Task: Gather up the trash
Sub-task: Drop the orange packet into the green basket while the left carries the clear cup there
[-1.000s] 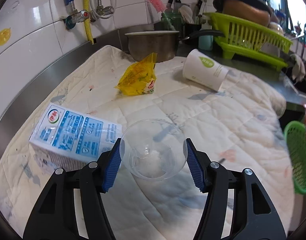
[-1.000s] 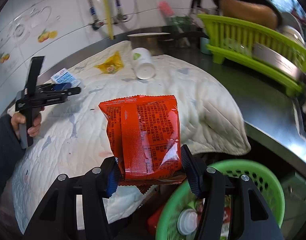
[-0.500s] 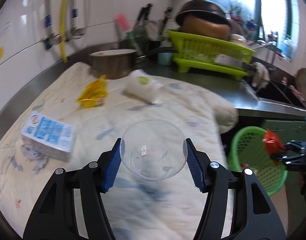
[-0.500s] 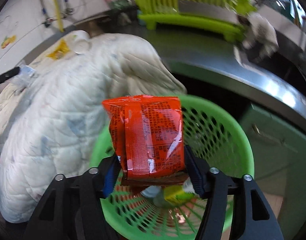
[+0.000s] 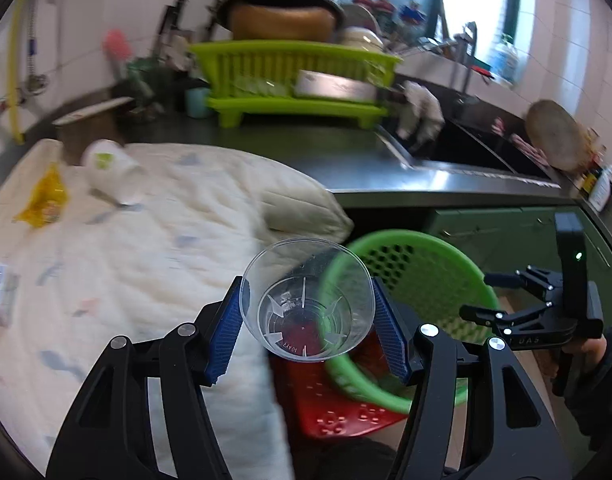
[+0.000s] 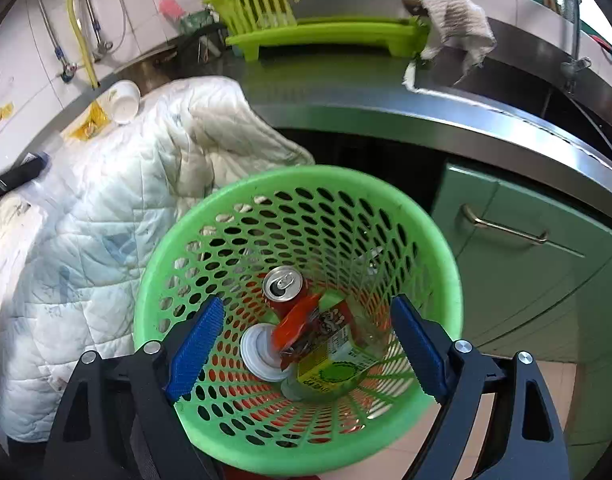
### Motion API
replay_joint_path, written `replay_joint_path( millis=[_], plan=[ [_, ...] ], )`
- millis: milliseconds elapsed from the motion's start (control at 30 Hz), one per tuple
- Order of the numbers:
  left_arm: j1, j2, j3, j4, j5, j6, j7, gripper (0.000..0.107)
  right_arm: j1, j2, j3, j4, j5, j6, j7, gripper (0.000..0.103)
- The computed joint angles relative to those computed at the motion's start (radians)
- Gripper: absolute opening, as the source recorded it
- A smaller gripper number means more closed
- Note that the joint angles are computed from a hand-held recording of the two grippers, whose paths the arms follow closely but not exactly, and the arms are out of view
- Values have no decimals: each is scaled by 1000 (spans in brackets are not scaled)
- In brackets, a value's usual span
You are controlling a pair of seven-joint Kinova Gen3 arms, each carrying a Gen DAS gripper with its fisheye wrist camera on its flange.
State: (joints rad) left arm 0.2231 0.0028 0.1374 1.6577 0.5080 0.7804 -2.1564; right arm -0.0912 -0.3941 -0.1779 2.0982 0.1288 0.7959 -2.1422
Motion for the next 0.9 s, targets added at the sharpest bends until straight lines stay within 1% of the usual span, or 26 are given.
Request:
replay_joint_path(
  millis=[100, 233, 300, 467, 567, 600, 700, 900],
  plan=[
    [35, 21, 31, 7, -43, -15, 45, 61, 3, -37, 18, 4, -8, 5, 15, 83],
    [84, 65, 63, -5, -99, -10, 116, 62, 13, -91, 41, 14, -27, 14, 43, 84],
    [99, 86, 73, -13, -102, 2, 134, 64, 21, -117, 43, 19, -34, 18, 54, 84],
    [131, 111, 89, -24, -130, 15, 174, 65, 41, -149, 47, 22, -53, 24, 76, 84],
    [137, 104, 93, -21, -129, 15, 172, 70, 48, -160, 51, 20, -62, 24, 87, 84],
    [132, 99, 92, -18, -113, 18, 160, 72, 52, -162, 49, 19, -65, 24, 88, 84],
    [127, 83, 85, -14, -109, 21, 160, 73, 51, -163, 50, 13, -77, 23, 98, 84],
    [98, 33, 55, -9, -105, 32, 158, 74, 53, -153, 16, -6, -80, 12, 95, 84]
  ],
)
